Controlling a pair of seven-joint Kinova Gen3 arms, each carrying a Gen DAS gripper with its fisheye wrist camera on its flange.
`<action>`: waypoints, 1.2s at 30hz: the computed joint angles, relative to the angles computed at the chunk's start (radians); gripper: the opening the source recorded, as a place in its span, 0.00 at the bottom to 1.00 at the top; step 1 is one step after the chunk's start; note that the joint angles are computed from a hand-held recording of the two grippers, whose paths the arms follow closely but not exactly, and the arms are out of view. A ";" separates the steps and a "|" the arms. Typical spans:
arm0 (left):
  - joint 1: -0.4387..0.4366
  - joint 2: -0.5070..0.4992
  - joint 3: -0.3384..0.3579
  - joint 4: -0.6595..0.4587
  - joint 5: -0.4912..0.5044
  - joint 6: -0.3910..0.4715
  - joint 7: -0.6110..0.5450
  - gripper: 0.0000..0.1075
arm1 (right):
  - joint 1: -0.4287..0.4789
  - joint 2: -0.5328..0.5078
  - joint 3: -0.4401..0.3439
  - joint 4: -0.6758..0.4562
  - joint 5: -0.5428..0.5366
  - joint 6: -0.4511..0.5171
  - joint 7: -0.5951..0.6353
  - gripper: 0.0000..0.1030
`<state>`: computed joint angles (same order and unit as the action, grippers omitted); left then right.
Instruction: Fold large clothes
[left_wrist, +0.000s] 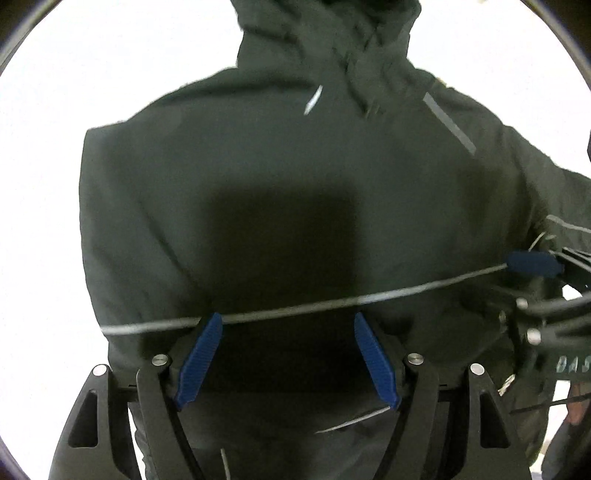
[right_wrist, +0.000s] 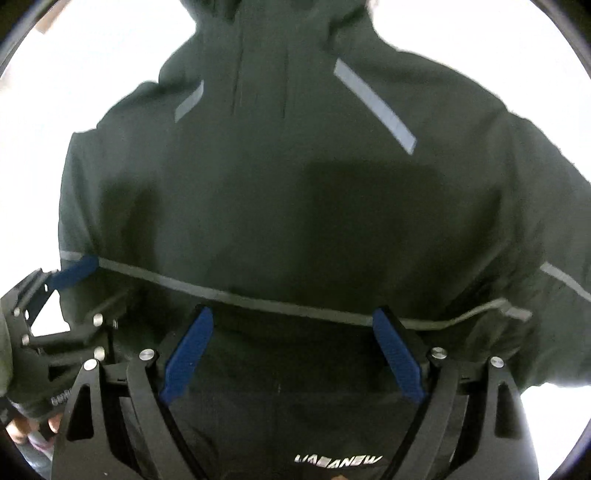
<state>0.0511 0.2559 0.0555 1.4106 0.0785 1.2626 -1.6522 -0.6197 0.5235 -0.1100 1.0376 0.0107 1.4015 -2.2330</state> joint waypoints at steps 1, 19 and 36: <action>0.001 0.006 0.001 -0.017 0.004 -0.003 0.004 0.69 | -0.013 -0.012 0.014 0.005 0.026 -0.017 -0.019 0.87; -0.016 0.121 -0.002 -0.079 0.022 -0.055 -0.003 0.69 | -0.015 0.055 -0.007 0.041 0.049 -0.077 -0.015 1.00; 0.049 0.118 0.004 -0.244 -0.006 0.115 0.157 0.70 | -0.057 -0.131 0.017 0.082 0.111 0.009 -0.063 1.00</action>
<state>0.1001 0.3737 0.0593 1.1669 0.0730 1.3780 -1.4951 -0.6767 0.3930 -0.0928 1.1199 0.1219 1.4110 -2.2960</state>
